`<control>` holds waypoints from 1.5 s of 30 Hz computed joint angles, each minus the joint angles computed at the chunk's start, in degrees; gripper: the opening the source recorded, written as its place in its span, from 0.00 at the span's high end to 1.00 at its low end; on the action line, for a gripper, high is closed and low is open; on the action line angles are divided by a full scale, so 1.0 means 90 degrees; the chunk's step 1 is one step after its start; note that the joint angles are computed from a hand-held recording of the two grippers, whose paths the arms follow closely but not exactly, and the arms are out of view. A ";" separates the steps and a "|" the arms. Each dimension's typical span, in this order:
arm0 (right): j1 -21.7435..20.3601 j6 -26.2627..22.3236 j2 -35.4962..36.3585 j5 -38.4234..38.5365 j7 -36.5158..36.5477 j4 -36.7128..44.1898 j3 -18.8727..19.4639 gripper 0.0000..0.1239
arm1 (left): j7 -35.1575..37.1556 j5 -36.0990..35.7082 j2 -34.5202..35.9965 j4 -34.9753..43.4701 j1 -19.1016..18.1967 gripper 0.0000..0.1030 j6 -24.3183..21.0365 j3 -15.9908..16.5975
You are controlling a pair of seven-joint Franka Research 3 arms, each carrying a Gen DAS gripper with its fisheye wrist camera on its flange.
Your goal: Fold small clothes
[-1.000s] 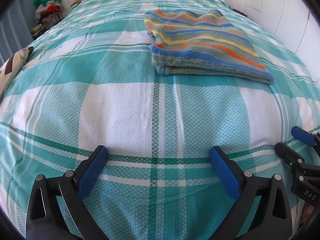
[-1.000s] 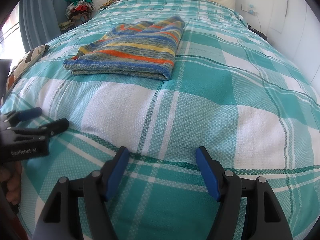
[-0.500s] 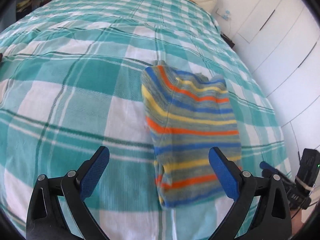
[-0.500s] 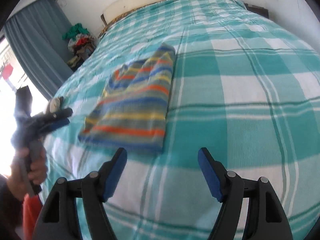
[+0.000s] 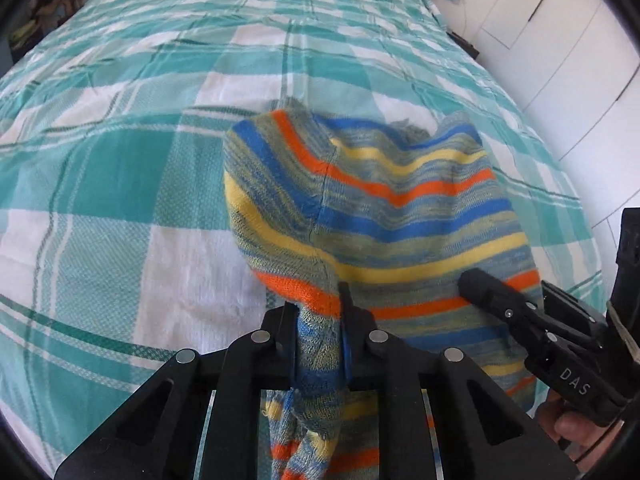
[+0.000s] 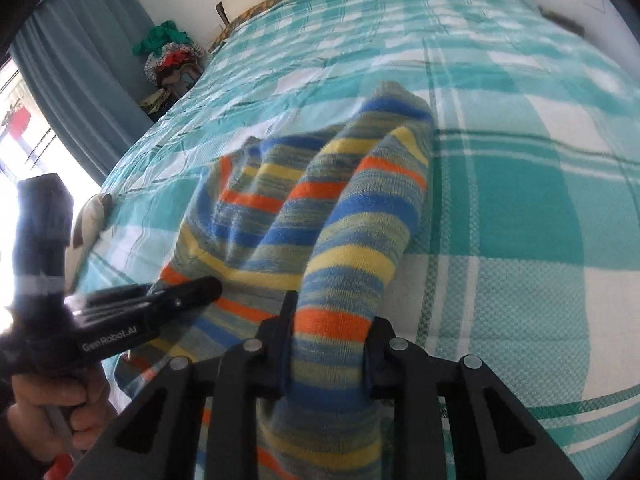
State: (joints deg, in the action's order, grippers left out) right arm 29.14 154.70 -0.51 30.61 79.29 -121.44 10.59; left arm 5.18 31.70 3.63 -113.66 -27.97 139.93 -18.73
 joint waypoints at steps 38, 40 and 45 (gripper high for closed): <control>-0.0389 -0.1873 -0.4129 -0.2873 0.2804 -0.1935 0.0695 0.22 | -0.1374 0.1306 0.0514 0.2611 -0.2286 0.01 -0.6485 -0.0751; -0.0413 -0.1926 -0.4194 -0.2902 0.2813 -0.1898 0.0752 0.22 | -0.1373 0.1241 0.0569 0.2721 -0.2320 0.01 -0.6539 -0.0749; -0.0420 -0.2050 -0.4264 -0.2901 0.2825 -0.1751 0.0823 0.21 | -0.1455 0.0998 0.0432 0.2591 -0.2290 0.01 -0.6230 -0.0751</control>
